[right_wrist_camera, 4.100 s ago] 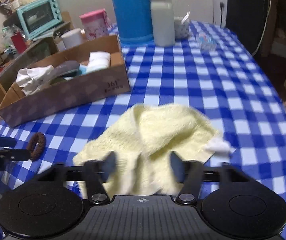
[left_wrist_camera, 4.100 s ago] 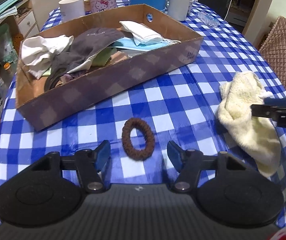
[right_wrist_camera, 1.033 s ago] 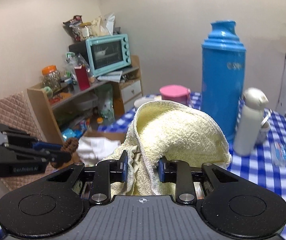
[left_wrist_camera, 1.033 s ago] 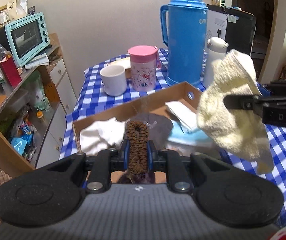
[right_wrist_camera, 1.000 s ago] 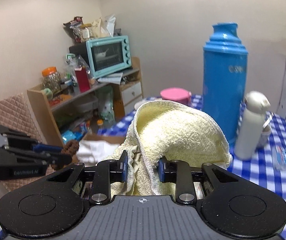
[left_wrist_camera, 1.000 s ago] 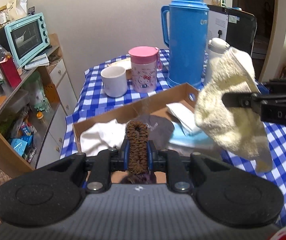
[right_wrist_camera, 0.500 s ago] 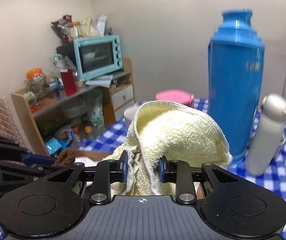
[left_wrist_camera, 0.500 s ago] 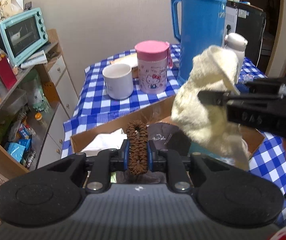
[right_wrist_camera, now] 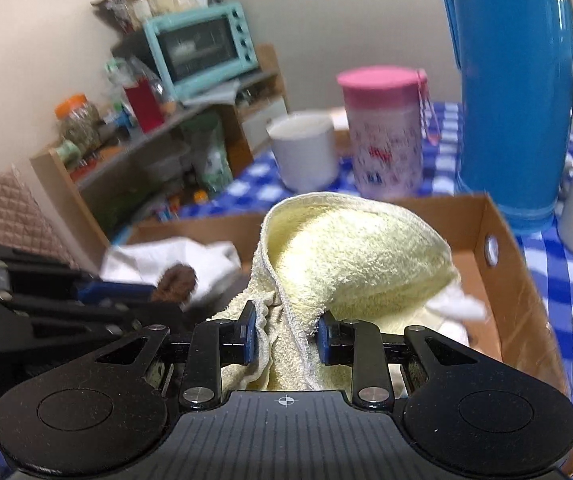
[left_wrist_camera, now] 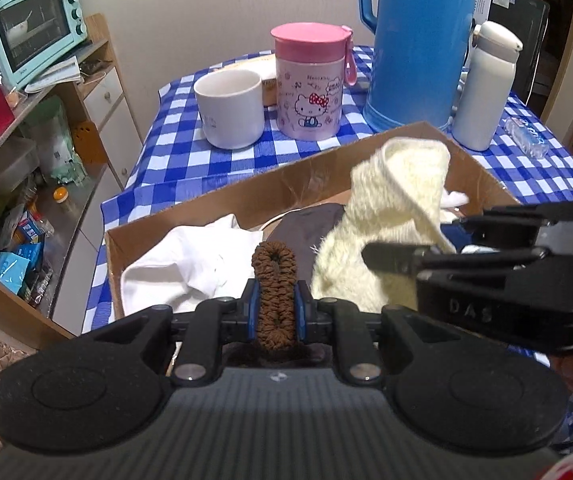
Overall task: Organize soft objects
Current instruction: 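Open the left tool to drop the hair tie while the right tool releases the towel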
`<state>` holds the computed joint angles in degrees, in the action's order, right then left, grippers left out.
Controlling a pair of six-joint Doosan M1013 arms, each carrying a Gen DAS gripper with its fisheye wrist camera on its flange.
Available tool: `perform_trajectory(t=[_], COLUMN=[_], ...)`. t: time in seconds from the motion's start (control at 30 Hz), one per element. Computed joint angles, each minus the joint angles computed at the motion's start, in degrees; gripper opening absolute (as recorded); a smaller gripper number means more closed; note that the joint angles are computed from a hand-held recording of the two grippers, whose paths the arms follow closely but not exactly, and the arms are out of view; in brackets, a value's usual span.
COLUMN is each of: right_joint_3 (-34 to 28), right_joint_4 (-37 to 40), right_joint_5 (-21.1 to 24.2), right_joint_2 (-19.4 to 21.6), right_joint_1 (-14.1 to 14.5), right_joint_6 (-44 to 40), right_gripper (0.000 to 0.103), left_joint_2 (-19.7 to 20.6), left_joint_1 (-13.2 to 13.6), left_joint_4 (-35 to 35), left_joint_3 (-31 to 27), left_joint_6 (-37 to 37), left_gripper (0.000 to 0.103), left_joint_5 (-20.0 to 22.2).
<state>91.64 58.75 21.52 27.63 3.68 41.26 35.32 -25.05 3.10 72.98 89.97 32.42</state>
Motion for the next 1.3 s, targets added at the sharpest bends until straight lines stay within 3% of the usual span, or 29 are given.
perform_trajectory(t=[0.13, 0.23, 0.3, 0.47, 0.7, 0.83, 1.0, 1.2, 1.3], right_joint_3=[-1.7, -2.7, -2.8, -1.7, -0.3, 0.7, 1.8, 4.0, 5.0], right_joint_4=[-9.5, -11.7, -11.5, -12.0, -8.8, -6.3, -6.8, -4.6, -5.7], right_joint_5=[1.8, 3.2, 3.0, 0.7, -0.7, -1.9, -3.2, -4.5, -4.9], right_joint_2=[1.1, 1.7, 1.7, 0.8, -0.4, -1.4, -2.5, -4.5, -5.6], right_joint_1=[-0.2, -0.6, -0.7, -0.5, -0.4, -0.3, -0.2, -0.4, -0.4], right_joint_6=[11.4, 15.7, 15.6, 15.2, 10.3, 7.6, 7.6, 6.2, 7.8], right_gripper=[0.030, 0.033, 0.037, 0.060, 0.070, 0.073, 0.074, 0.076, 0.076], left_joint_2=[0.9, 1.6, 2.0, 2.3, 2.4, 2.1, 0.9, -1.3, -2.7], left_joint_1=[0.1, 0.2, 0.3, 0.3, 0.3, 0.4, 0.7, 0.9, 1.1], left_joint_4=[0.0, -0.8, -1.3, -1.1, -1.6, -2.2, -4.6, -6.6, -8.0], left_joint_3=[-1.0, -1.8, -2.2, -2.5, -2.7, -2.3, -0.5, 2.3, 3.9], left_joint_6=[-0.4, -0.3, -0.2, -0.5, -0.6, -0.6, 1.9, 3.9, 4.4], left_gripper=[0.016, 0.016, 0.016, 0.017, 0.019, 0.025, 0.046, 0.062, 0.063], left_joint_5=[1.2, 2.3, 2.9, 3.4, 3.8, 3.2, 0.7, -1.9, -3.0])
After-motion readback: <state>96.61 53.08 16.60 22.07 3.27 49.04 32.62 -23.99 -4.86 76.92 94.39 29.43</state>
